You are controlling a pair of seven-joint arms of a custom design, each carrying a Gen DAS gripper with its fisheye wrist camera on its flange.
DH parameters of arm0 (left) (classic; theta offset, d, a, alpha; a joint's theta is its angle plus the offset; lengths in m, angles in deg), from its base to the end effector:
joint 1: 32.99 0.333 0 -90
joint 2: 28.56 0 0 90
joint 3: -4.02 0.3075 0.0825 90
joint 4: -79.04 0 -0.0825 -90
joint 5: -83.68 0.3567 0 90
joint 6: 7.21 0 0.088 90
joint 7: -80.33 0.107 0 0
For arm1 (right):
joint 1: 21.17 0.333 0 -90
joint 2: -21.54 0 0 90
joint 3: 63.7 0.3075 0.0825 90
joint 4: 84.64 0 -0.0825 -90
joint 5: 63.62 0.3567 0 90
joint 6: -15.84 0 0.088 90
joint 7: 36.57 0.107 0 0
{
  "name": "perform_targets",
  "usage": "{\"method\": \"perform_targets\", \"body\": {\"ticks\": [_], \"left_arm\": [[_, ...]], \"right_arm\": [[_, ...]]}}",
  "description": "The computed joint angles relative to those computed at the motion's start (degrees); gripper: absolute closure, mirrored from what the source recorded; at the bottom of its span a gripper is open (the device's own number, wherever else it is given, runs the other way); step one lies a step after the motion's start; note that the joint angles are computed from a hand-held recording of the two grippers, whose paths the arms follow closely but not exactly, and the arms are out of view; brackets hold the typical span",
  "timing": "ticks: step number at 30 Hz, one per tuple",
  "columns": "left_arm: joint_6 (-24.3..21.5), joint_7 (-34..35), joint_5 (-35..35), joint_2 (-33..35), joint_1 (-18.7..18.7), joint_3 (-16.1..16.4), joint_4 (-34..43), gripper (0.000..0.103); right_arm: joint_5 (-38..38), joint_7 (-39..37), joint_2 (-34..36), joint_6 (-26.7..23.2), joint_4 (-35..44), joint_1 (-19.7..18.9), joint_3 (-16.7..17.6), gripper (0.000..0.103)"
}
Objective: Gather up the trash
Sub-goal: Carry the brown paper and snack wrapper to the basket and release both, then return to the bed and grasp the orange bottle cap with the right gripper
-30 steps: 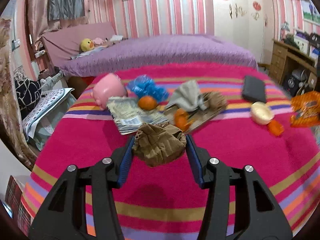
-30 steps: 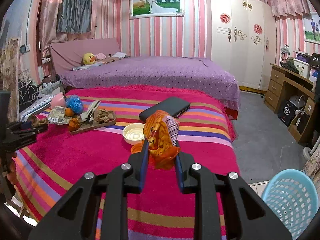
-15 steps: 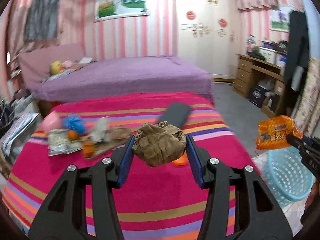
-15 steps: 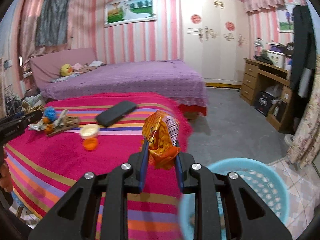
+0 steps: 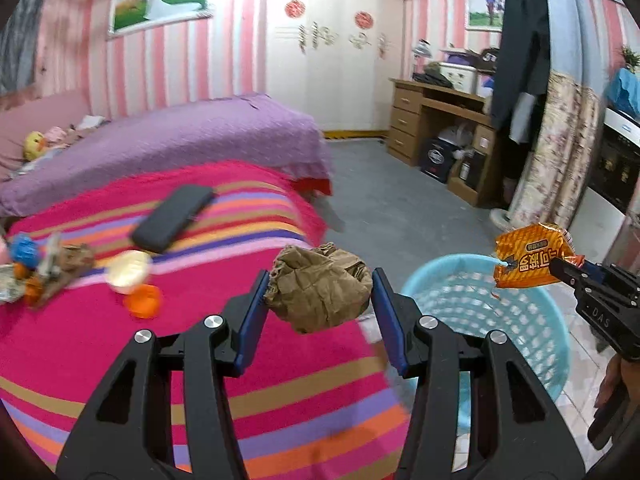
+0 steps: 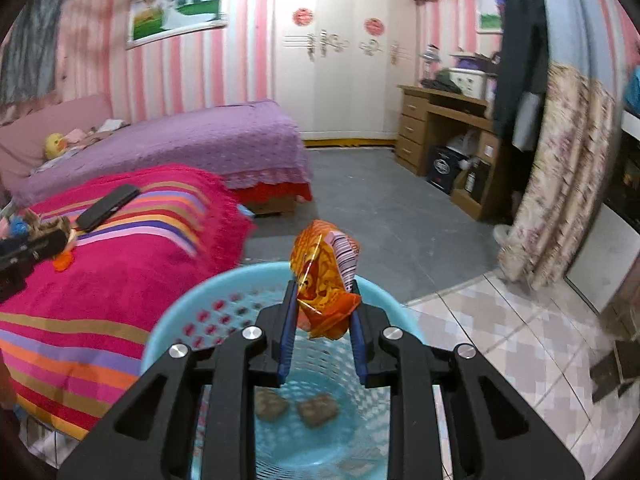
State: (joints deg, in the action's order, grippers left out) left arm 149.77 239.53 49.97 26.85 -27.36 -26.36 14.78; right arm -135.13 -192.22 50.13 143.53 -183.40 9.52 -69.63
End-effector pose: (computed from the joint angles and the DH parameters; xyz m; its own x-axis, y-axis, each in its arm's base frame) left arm 0.7697 -0.1459 0.3418 -0.7241 -0.6885 0.0403 -0.3958 0.3669 -0.8419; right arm 0.6037 0.2548 0.3259 -0.6571 -0.7538 0.0037 -0.4030 0.3471 -0.8468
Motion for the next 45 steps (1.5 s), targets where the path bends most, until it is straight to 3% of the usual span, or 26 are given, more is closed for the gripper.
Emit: {"method": "perform_targets", "body": {"ticks": [7,12,13,14,16,23,33,34,35,37,41,45], "left_arm": [[0.3,-1.6,3.4,-0.8,-4.1,1.3,-3.7,0.053],[-0.4,-2.6,5.3,-0.6,-5.8,1.3,-4.4,0.051],[-2.1,-3.3,6.0,-0.4,-6.1,1.7,-3.5,0.045],[-3.9,-4.7,7.2,-0.1,-7.2,3.0,-2.3,0.031],[-2.1,-5.0,7.3,-0.2,-7.4,3.1,-2.5,0.022],[2.4,-3.0,7.4,1.7,-5.7,1.4,0.1,0.010],[-4.0,-12.4,11.0,10.0,-7.8,6.0,18.1,0.009],[-4.2,-12.5,11.1,10.2,-7.7,6.0,18.5,0.009],[-4.4,-12.6,11.1,10.4,-7.6,6.0,19.1,0.009],[-3.8,-12.1,10.7,9.8,-6.9,5.5,18.0,0.008],[-3.4,-10.9,9.8,8.7,-5.6,4.6,16.3,0.008],[-2.9,-8.7,8.5,6.9,-3.6,3.6,13.7,0.008]], "right_arm": [[-1.1,5.9,-3.9,-0.1,-7.1,-1.0,0.5,0.079],[-1.8,7.4,-4.1,0.5,-8.1,-2.4,1.2,0.079],[-1.8,7.4,-4.1,0.3,-8.0,-2.5,1.4,0.079],[-1.9,7.5,-4.2,0.3,-8.1,-2.5,1.5,0.079],[-2.0,8.1,-4.5,-0.1,-8.5,-2.4,1.7,0.079],[-1.7,6.9,-4.0,-0.7,-7.5,-2.4,2.1,0.079],[-0.5,3.6,-0.8,0.7,-3.1,-2.1,1.4,0.076],[-0.2,3.5,-0.5,0.8,-2.7,-2.0,1.2,0.067],[0.1,3.5,-0.2,0.9,-2.3,-1.9,1.0,0.042],[1.2,3.6,0.9,-1.1,-0.7,-1.1,0.5,0.022],[4.1,2.5,2.6,-4.6,2.3,0.0,-0.1,0.010],[4.6,2.8,4.4,-7.2,5.8,1.4,-1.0,0.005]]}}
